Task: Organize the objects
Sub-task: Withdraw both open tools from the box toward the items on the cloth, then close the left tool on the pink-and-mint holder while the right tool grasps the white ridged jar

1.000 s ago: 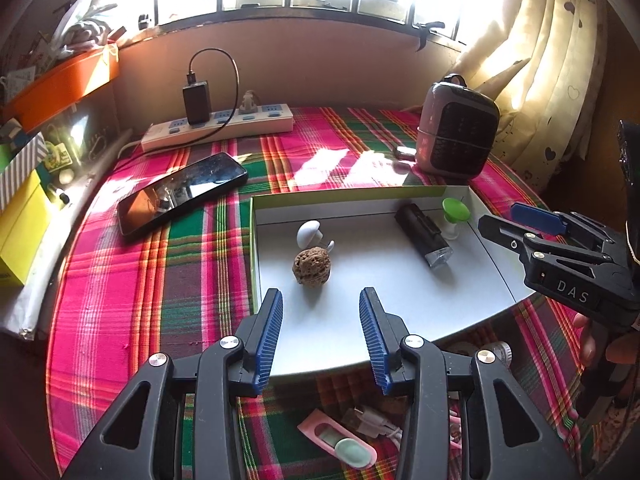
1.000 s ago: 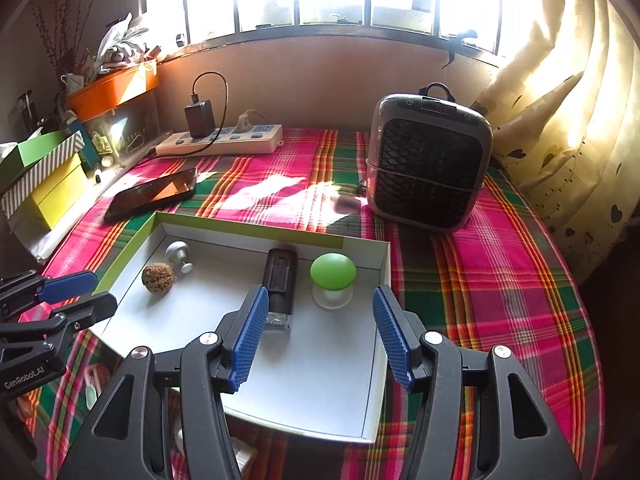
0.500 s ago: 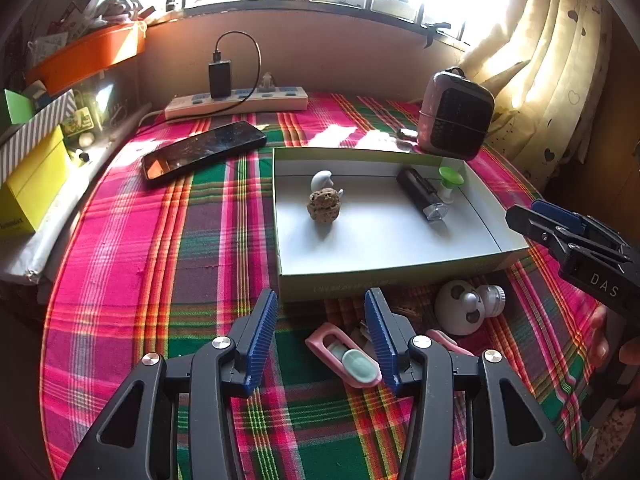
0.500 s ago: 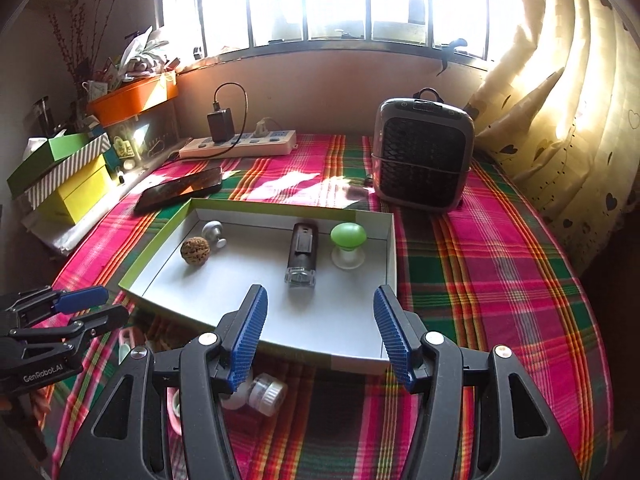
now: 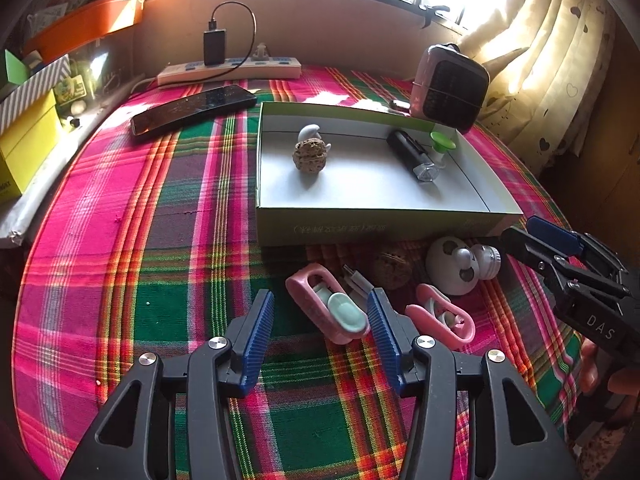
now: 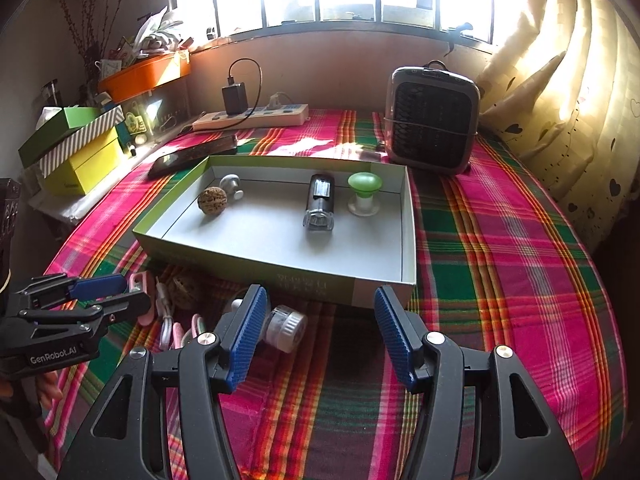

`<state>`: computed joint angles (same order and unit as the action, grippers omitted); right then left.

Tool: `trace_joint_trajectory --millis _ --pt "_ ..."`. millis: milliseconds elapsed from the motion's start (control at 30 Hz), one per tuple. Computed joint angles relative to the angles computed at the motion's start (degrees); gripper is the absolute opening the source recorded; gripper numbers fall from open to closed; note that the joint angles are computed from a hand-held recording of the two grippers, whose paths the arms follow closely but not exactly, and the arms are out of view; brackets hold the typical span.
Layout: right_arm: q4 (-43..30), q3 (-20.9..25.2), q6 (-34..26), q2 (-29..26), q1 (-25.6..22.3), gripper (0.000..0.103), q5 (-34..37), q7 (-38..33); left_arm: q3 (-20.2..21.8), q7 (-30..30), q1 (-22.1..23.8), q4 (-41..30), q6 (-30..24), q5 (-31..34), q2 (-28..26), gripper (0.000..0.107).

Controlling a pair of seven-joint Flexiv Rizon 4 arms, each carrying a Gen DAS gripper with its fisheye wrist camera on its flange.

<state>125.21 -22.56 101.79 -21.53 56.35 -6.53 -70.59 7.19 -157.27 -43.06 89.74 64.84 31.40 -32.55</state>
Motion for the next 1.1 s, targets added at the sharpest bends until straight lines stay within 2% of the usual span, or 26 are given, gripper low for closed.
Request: trace_joint_trajectory --millis 200,267,433,767,833,933,1100 --pt "0.4 1.4 -0.2 0.1 -1.2 0.057 -0.3 0.2 -0.3 -0.5 0.1 0.5 -0.3 0.2 0.6 0.049" --pt "0.6 0.6 -0.1 0.0 -0.5 0.057 -0.1 0.5 -0.7 0.1 0.4 0.5 0.1 -0.1 0.5 0.049" --pt "0.4 1.9 -0.9 0.1 -1.8 0.057 -0.5 1.3 -1.3 1.6 0.7 0.2 0.0 -1.4 -0.4 0.049" --pt "0.1 3.4 -2.1 -0.3 -3.0 0.057 -3.3 2.8 0.0 -1.2 0.2 0.8 -4.0 0.4 0.9 0.049" --pt "0.2 2.1 -2.7 -0.4 -1.9 0.057 -4.1 3.4 0.0 -2.0 0.4 1.4 -4.3 0.9 1.4 0.049" --pt "1.1 -3.9 -3.1 -0.9 3.2 0.057 -5.1 5.0 -0.2 -2.9 0.8 2.0 -4.4 1.9 1.9 0.049" --pt "1.3 -4.9 -4.0 -0.8 3.5 0.057 -6.2 6.3 -1.0 -2.7 1.9 2.3 -4.1 2.6 2.1 0.049"
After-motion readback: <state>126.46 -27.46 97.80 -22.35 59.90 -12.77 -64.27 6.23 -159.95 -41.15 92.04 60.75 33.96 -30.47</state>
